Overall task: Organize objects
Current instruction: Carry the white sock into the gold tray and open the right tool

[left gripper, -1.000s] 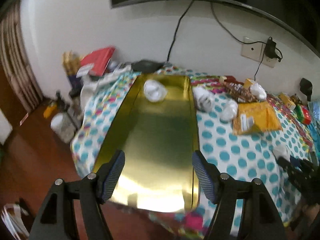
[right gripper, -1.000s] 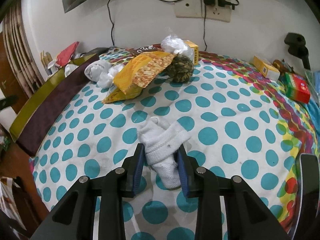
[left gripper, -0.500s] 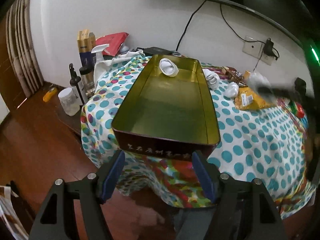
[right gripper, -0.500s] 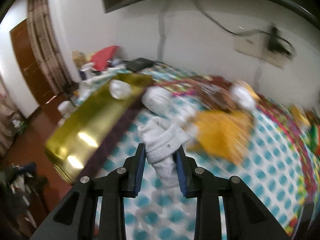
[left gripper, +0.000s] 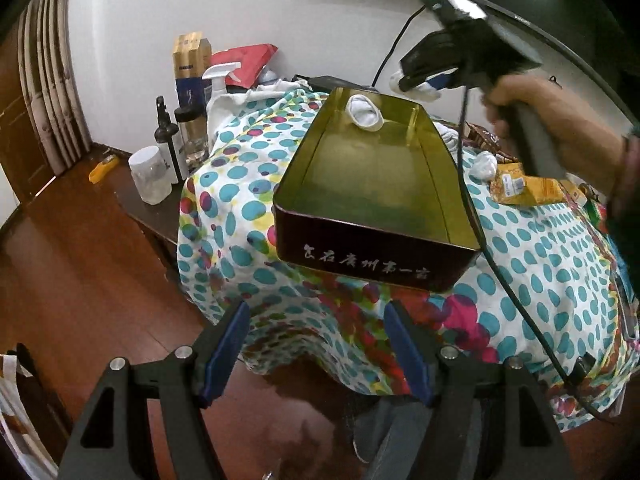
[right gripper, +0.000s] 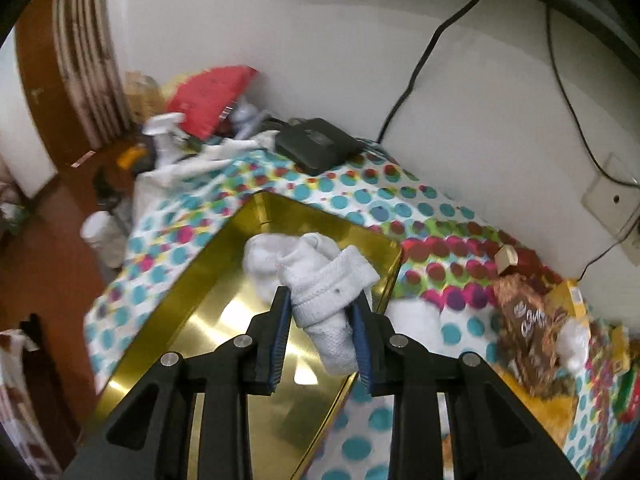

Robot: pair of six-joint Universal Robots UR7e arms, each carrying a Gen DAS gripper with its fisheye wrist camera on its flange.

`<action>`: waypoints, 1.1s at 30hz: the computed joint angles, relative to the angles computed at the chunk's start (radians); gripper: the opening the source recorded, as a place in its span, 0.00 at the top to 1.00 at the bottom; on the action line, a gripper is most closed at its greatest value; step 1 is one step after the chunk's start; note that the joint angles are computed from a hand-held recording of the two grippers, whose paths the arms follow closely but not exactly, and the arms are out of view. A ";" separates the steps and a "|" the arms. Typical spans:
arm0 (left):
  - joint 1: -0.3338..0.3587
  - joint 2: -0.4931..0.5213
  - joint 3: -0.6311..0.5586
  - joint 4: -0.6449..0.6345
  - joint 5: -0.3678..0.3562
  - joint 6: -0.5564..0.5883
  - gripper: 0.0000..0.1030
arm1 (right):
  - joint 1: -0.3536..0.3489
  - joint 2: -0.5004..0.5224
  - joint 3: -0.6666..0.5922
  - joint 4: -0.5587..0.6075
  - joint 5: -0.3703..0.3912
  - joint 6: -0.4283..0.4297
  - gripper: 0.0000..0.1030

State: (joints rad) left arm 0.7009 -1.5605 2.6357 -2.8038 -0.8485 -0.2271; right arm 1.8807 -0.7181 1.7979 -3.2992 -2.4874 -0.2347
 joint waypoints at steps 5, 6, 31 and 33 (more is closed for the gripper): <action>0.018 0.022 -0.006 -0.004 -0.009 0.013 0.31 | -0.018 0.043 -0.061 0.056 -0.030 0.001 0.73; 0.019 0.027 -0.002 -0.019 -0.011 0.018 0.31 | -0.020 0.052 -0.070 0.055 -0.031 -0.007 0.73; -0.025 0.088 0.030 -0.041 0.005 0.006 0.31 | -0.037 -0.257 0.480 -0.433 0.068 -0.014 0.21; -0.047 0.100 0.038 -0.034 0.001 0.001 0.31 | -0.065 -0.329 0.572 -0.492 0.080 0.024 0.21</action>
State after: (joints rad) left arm 0.6540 -1.4606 2.6738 -2.8373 -0.8472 -0.2265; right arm 1.8160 -1.0467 2.3697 -3.7913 -2.4077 -0.2108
